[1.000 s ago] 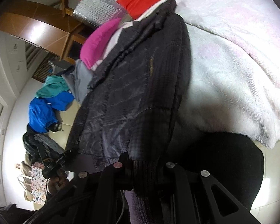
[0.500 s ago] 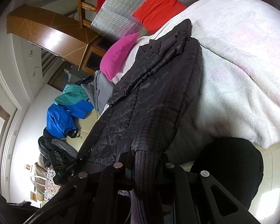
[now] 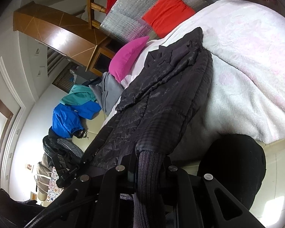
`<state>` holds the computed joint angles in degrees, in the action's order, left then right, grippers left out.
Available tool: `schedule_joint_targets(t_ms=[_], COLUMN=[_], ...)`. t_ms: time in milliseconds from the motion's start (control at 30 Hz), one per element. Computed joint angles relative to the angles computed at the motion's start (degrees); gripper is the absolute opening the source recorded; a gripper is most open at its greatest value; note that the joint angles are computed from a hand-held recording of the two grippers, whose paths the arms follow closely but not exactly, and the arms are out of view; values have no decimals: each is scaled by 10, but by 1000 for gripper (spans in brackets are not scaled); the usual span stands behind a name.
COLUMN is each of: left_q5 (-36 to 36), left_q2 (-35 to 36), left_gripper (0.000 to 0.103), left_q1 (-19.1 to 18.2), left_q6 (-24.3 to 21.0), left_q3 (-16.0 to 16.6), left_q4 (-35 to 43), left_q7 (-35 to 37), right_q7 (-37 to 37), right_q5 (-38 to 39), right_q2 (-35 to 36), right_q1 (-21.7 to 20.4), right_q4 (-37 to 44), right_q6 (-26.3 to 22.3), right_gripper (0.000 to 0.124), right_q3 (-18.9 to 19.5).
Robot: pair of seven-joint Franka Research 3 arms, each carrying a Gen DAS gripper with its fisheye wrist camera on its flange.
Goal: Fold large clothes
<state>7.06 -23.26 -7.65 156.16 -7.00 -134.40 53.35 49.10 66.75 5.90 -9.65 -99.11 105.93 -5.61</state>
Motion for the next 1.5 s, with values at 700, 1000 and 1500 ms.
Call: schedule_joint_targets(t_ms=[700, 1000, 1500], left_q5=[36, 117, 180], left_q2=[66, 91, 128], left_gripper=[19, 19, 19], left_q1=[34, 58, 50], left_q6=[44, -9, -45], left_q3=[-12, -36, -34], left_q4=[90, 136, 191], left_q7=[-21, -105, -147], right_q7=[-4, 7, 24], right_q5=[58, 75, 63], right_q2=[14, 37, 45], right_q1=[-5, 1, 4], right_q4=[34, 71, 77], right_q6=[24, 76, 119], right_gripper=[14, 14, 14], right_q3=[7, 23, 32])
